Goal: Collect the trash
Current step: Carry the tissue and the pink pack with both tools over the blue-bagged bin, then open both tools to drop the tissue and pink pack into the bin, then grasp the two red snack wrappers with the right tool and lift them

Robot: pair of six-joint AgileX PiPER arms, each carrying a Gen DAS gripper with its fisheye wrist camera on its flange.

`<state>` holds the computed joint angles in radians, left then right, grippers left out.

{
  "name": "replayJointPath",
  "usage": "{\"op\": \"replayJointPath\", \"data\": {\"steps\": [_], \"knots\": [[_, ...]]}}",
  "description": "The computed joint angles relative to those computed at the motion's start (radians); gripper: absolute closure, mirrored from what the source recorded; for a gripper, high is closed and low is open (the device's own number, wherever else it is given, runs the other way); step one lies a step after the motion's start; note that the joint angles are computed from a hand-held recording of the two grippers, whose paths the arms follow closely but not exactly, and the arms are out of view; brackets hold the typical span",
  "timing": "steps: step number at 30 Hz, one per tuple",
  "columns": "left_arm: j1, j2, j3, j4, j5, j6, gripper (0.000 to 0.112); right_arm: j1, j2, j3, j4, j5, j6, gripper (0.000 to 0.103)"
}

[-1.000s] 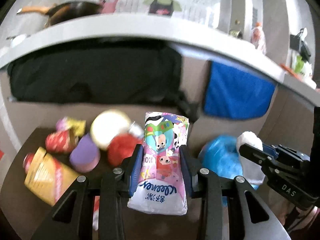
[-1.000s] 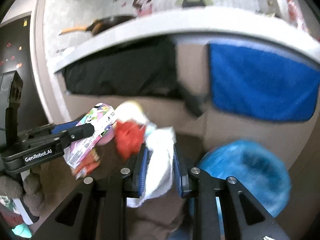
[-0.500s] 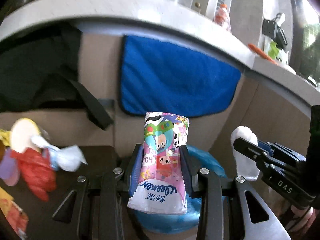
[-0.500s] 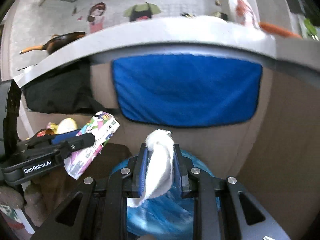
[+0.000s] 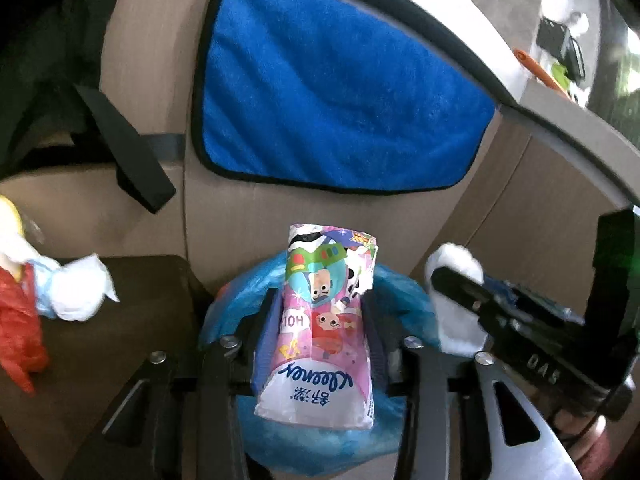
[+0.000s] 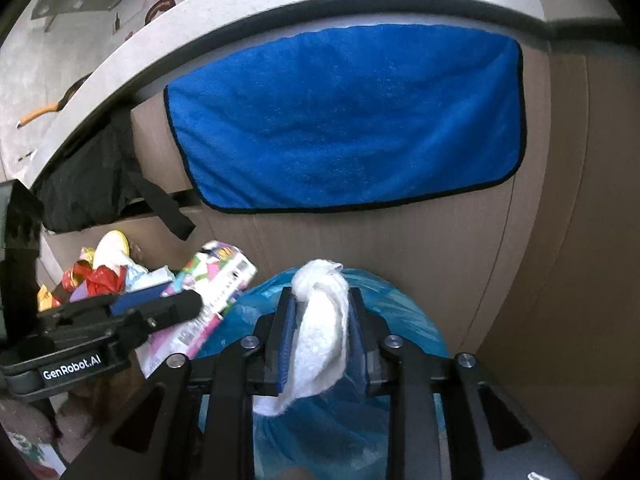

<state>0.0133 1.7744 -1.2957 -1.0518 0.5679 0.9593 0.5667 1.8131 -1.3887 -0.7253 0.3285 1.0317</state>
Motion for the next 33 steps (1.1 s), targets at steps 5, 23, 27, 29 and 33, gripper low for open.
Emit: {"op": "replayJointPath", "data": {"steps": [5,23,27,29,33], "knots": [[0.051,0.021,-0.026,-0.074,0.053,0.048,0.049,-0.020,-0.010,0.036,-0.016,-0.044,0.042,0.045],[0.444,-0.244,0.189,-0.089,0.089,0.232,0.048,0.250,-0.069,0.000,-0.388,0.296,0.367,0.045],[0.647,-0.270,0.204,-0.095,0.154,0.307,0.048,0.329,-0.029,-0.082,-0.365,0.342,0.309,0.043],[0.749,-0.264,0.194,-0.101,0.192,0.338,0.048,0.365,0.000,-0.137,-0.346,0.351,0.272,0.040],[0.952,-0.207,0.128,-0.088,0.276,0.359,0.048,0.425,0.089,-0.294,-0.262,0.362,0.137,0.037]]}}
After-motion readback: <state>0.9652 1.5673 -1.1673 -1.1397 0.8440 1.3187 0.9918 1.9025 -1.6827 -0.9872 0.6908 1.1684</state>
